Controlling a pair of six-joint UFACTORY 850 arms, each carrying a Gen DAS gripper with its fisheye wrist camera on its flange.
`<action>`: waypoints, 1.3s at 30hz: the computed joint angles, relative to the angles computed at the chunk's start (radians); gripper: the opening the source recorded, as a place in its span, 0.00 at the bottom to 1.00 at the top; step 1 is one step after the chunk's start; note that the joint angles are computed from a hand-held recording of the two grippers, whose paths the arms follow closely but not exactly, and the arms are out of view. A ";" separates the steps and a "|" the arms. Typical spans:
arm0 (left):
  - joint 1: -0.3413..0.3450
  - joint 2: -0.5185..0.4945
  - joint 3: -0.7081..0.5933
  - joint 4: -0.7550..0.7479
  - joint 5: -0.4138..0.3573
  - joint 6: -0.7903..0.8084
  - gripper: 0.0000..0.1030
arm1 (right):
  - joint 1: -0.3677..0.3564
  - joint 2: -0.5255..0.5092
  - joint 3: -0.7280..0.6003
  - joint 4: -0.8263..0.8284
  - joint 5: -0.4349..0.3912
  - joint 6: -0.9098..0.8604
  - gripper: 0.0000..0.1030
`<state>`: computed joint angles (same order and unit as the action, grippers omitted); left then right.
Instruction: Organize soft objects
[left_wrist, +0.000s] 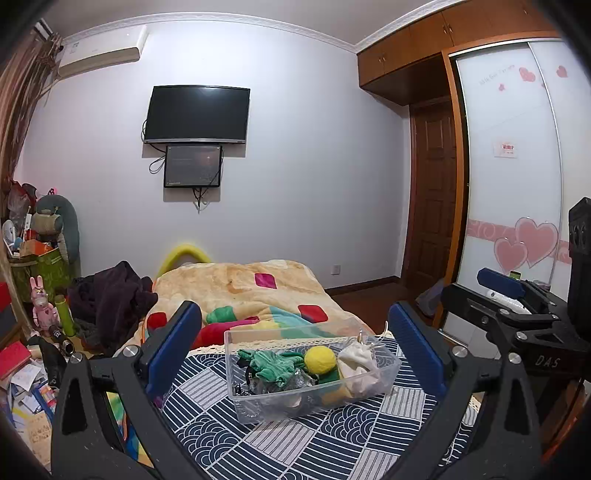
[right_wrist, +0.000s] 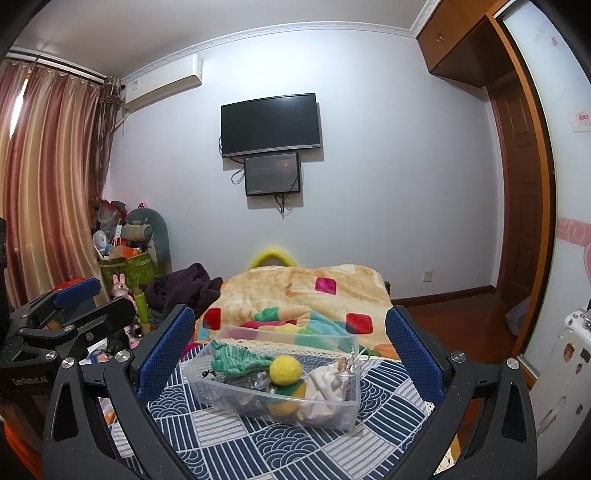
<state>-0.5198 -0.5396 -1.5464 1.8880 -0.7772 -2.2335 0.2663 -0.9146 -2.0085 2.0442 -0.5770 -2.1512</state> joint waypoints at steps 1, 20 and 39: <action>0.001 -0.001 -0.001 -0.001 0.003 0.000 1.00 | 0.000 0.002 0.003 0.001 0.001 0.000 1.00; 0.007 0.008 0.014 0.052 0.039 -0.034 1.00 | 0.000 0.005 0.003 0.004 0.004 0.002 1.00; 0.005 0.004 0.008 0.038 0.048 -0.028 1.00 | 0.002 0.005 0.005 0.003 0.004 0.005 1.00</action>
<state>-0.5145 -0.5354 -1.5380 1.9259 -0.7291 -2.2619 0.2679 -0.9096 -2.0032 2.0474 -0.5734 -2.1462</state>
